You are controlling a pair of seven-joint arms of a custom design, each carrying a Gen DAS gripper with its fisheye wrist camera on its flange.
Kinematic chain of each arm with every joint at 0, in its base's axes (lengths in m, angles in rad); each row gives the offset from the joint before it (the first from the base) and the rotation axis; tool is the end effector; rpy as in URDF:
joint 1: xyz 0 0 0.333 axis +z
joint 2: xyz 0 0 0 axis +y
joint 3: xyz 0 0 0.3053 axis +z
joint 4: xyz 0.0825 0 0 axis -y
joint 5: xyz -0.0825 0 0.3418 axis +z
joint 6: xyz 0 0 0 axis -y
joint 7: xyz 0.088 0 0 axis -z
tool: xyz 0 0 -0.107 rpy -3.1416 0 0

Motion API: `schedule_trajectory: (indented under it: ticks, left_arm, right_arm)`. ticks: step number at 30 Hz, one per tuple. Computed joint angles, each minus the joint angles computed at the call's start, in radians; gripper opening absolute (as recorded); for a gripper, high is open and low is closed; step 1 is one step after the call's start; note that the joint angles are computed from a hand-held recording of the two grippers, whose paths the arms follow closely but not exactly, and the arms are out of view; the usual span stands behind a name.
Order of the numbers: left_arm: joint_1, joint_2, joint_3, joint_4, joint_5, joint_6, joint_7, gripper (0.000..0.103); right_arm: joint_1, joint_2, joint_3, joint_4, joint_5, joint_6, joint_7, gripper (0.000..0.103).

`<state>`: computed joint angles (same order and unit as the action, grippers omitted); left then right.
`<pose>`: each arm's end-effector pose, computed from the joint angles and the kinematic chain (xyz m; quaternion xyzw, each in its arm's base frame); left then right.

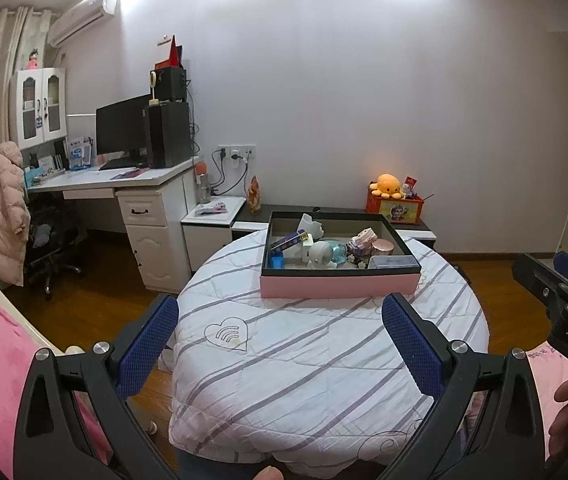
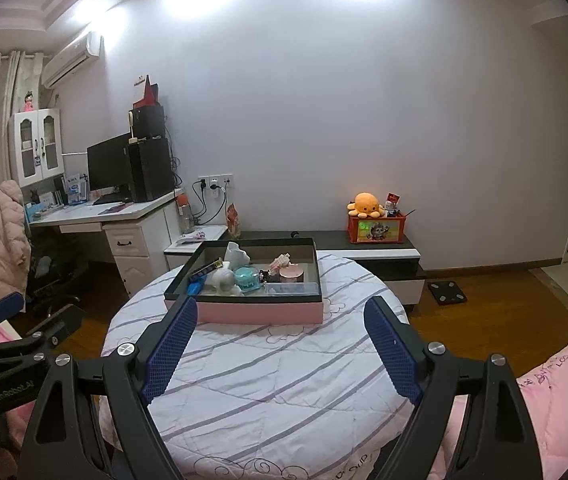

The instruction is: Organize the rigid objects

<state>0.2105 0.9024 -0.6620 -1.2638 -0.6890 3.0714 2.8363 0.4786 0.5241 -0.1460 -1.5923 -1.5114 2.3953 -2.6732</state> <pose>0.7425 -0.0971 0.3757 -0.4125 0.7356 -0.4711 0.2586 0.6370 0.2291 0.3806 -0.3946 0.7248 -0.4770 0.3023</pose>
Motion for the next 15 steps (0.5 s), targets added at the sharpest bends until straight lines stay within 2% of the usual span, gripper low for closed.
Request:
schedule_trajectory:
  ticks: [15]
  left_arm:
    - [0.001, -0.008, 0.008, -0.007, 0.005, -0.002, -0.022, 0.103]
  right_arm:
    - [0.001, 0.007, -0.001, 0.010, 0.003, 0.014, -0.015, 0.087]
